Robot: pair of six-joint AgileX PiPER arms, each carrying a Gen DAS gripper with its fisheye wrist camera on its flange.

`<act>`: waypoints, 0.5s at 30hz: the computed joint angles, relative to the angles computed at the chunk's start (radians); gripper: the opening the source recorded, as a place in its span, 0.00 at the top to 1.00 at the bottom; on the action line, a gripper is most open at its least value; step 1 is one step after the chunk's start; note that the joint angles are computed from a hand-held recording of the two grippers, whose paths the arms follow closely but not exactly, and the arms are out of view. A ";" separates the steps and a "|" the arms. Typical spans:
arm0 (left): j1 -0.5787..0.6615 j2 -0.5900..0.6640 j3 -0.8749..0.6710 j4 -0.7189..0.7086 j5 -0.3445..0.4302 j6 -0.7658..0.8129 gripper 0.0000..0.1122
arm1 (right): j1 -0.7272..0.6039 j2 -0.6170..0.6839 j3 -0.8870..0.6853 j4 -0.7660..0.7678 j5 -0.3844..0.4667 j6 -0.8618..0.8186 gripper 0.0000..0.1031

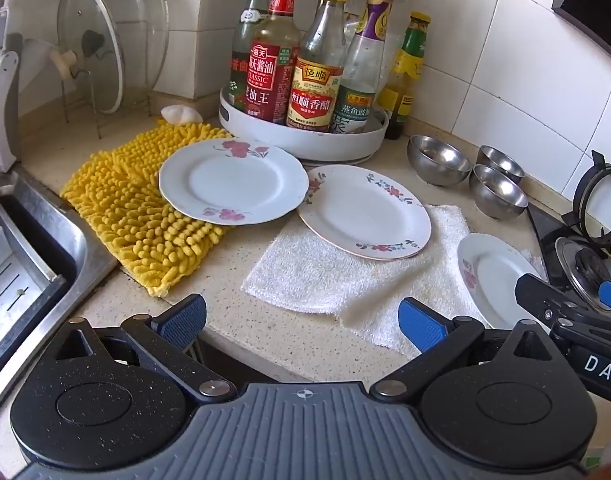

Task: Organize plates and bowls
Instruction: 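Move both tools toward the flowered plates on the white towel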

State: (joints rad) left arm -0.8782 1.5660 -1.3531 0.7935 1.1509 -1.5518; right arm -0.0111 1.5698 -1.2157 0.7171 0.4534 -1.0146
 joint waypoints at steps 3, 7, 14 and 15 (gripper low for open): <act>-0.001 -0.001 0.000 0.000 0.000 -0.001 0.08 | -0.007 0.002 -0.005 0.000 0.006 -0.002 0.00; 0.001 -0.001 -0.002 -0.006 -0.006 0.008 0.08 | -0.005 0.000 -0.005 -0.022 0.002 0.023 0.00; -0.005 0.010 -0.006 -0.001 -0.011 0.009 0.08 | -0.028 -0.006 0.009 0.008 0.011 -0.010 0.00; -0.006 0.011 -0.006 -0.002 -0.011 0.008 0.08 | -0.029 -0.007 0.011 0.008 0.013 -0.010 0.00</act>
